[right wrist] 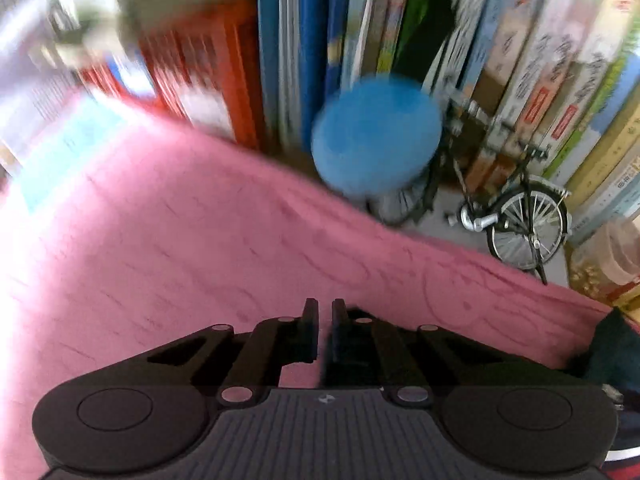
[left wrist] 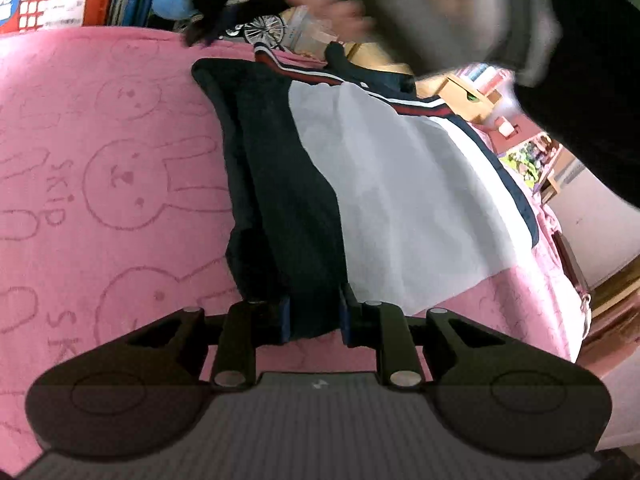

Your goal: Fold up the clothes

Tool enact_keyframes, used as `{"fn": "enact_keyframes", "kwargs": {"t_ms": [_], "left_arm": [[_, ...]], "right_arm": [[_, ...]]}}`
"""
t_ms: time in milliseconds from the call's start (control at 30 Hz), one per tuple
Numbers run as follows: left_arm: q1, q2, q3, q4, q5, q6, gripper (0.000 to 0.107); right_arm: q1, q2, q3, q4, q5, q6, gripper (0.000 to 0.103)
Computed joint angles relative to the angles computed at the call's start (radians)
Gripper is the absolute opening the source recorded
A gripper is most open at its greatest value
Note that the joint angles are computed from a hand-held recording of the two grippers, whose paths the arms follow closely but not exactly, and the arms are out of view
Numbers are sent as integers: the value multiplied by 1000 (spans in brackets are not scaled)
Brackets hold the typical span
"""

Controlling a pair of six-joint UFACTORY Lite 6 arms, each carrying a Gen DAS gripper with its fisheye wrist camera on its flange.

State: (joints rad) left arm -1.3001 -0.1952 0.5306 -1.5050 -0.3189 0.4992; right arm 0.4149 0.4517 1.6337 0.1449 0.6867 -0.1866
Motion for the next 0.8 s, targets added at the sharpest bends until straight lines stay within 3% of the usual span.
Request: {"fn": "enact_keyframes", "kwargs": {"t_ms": [133, 200, 267, 333, 567, 800], "left_arm": [[3, -8, -16, 55, -1, -70, 21], [-7, -4, -9, 25, -9, -34, 21], [-18, 5, 3, -15, -21, 17, 21], [-29, 21, 22, -63, -36, 81, 21], [-138, 164, 196, -396, -202, 525, 21], [-138, 156, 183, -376, -201, 517, 22]], "right_arm": [[8, -138, -48, -64, 234, -11, 35], [28, -263, -181, -54, 258, -74, 37], [79, -372, -312, -60, 250, -67, 35], [133, -470, -429, -65, 230, -33, 22], [219, -626, -633, -121, 134, 190, 21], [214, -621, -648, -230, 184, 474, 38]]}}
